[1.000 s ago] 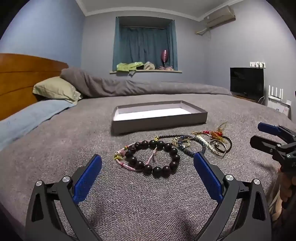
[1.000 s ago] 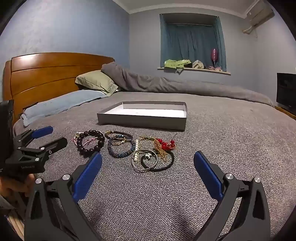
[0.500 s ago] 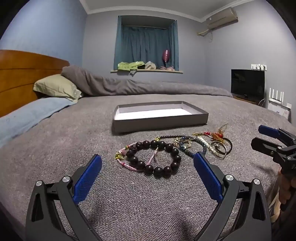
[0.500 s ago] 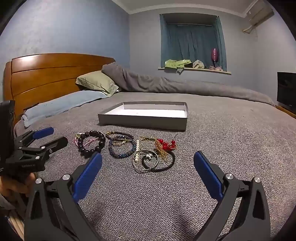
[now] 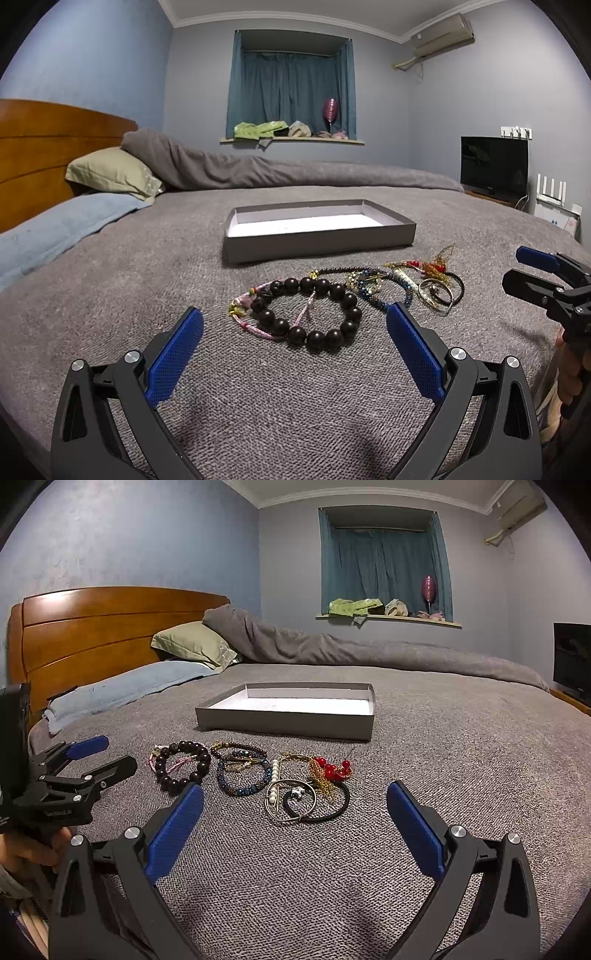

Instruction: Organize jewelry

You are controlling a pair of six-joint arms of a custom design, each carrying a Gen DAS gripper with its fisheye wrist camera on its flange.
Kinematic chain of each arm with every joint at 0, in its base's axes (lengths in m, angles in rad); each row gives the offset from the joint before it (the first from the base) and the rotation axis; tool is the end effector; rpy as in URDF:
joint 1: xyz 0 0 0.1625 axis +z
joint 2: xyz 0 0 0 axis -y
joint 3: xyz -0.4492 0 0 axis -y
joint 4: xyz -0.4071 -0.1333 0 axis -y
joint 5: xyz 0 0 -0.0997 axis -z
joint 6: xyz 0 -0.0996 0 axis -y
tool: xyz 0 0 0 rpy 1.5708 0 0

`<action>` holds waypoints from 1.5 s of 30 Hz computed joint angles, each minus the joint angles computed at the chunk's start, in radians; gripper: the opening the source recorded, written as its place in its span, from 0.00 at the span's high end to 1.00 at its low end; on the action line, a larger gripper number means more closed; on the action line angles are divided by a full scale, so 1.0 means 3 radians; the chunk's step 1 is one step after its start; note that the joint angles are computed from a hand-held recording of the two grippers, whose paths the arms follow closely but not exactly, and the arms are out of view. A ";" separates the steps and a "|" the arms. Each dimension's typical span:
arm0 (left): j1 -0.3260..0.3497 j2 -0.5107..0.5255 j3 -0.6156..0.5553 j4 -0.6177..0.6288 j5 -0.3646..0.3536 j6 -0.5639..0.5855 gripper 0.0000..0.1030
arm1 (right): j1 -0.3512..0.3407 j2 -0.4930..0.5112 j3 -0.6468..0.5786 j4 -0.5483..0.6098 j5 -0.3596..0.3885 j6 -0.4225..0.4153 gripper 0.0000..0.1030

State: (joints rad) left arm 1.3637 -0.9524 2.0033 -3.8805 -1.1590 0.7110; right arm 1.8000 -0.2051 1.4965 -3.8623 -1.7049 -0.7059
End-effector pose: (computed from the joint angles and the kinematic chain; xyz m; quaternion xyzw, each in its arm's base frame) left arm 0.0502 -0.6033 0.2421 0.2427 0.7627 -0.5168 0.3037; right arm 0.2734 -0.6437 -0.1067 0.3660 -0.7961 0.4510 0.1701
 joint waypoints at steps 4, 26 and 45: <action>0.0007 -0.0005 0.0004 0.0000 -0.0012 -0.0005 0.05 | 0.0002 0.0001 -0.0001 0.0002 -0.0008 -0.0005 0.05; 0.0007 -0.0012 0.0005 -0.0006 -0.0005 0.0009 0.05 | -0.0001 -0.0008 0.0012 -0.0005 -0.0010 -0.0010 0.05; 0.0012 0.0000 -0.0028 0.0051 0.0045 -0.0001 0.05 | 0.0005 -0.0016 -0.0012 0.0026 -0.0054 0.0004 0.05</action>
